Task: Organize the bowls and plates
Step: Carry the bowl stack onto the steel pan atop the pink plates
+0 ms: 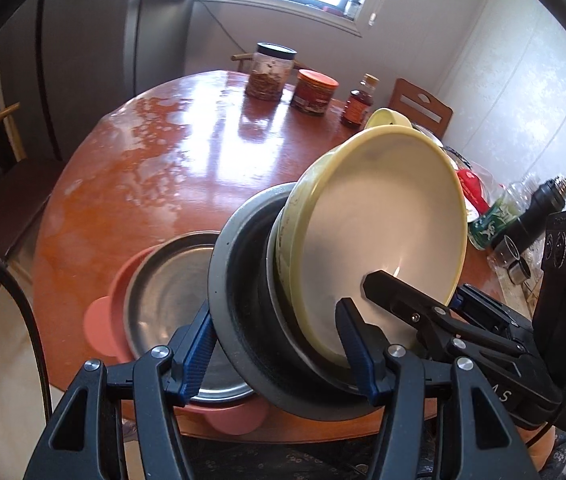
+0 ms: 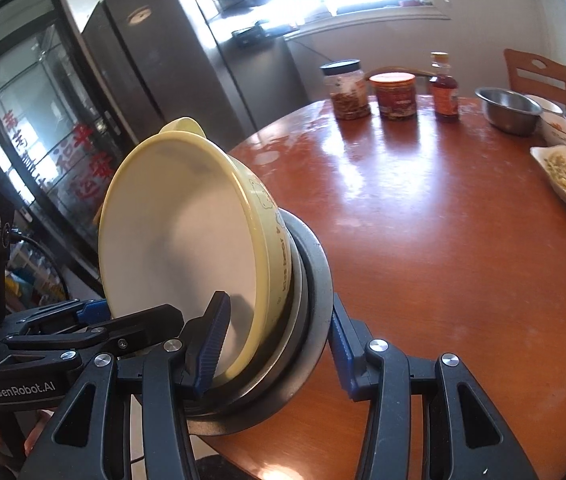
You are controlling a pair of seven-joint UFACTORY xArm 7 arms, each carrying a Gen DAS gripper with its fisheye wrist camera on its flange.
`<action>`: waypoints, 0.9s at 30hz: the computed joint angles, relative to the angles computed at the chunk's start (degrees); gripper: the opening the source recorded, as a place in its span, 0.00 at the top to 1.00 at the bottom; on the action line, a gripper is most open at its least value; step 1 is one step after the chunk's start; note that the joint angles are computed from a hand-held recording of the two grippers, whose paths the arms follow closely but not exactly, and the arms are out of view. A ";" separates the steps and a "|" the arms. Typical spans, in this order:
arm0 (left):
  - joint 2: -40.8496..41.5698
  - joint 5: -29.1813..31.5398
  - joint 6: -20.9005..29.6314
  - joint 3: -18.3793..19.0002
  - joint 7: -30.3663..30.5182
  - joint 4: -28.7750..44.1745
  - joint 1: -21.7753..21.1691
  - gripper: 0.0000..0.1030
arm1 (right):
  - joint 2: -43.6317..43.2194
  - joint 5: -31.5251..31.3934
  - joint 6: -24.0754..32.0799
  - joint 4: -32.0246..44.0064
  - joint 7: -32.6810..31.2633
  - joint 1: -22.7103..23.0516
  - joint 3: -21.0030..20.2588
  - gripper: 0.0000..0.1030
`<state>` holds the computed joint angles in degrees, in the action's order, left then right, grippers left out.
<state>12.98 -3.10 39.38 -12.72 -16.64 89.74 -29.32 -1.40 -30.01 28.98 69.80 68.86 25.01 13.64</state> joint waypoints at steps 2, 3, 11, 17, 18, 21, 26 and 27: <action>-1.11 -0.33 -0.44 0.44 -0.17 -1.42 0.69 0.43 | 2.52 0.18 0.09 2.75 -1.38 0.44 0.14 0.52; -1.68 -0.53 -0.62 0.66 -0.26 -2.15 1.12 0.43 | 3.43 0.41 0.09 3.68 -2.14 0.76 -0.10 0.52; -3.25 -0.92 -1.17 1.15 -0.34 -4.47 3.17 0.43 | 10.65 2.42 1.27 11.86 -6.73 4.72 -2.71 0.52; -2.35 -1.63 -0.44 1.19 0.50 -4.67 4.07 0.43 | 13.80 4.63 2.18 14.56 -8.95 6.75 -4.24 0.52; -2.20 -1.82 -0.32 1.17 0.69 -4.70 4.16 0.43 | 13.88 4.81 2.37 14.59 -9.19 7.02 -4.45 0.52; -1.82 -1.63 -0.11 1.27 1.14 -4.71 4.28 0.43 | 14.37 5.34 2.54 14.73 -9.39 7.60 -4.90 0.52; -1.29 -1.32 0.15 1.38 1.25 -4.66 4.35 0.43 | 15.29 5.40 3.44 15.53 -9.77 8.41 -5.35 0.52; -1.25 -1.60 0.08 1.35 1.47 -4.72 4.47 0.43 | 15.42 5.63 3.57 15.63 -9.93 8.45 -5.38 0.52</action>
<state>11.72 -4.70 39.46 -11.37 -15.17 85.03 -24.85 14.02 -24.38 32.54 85.43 58.94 33.45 8.26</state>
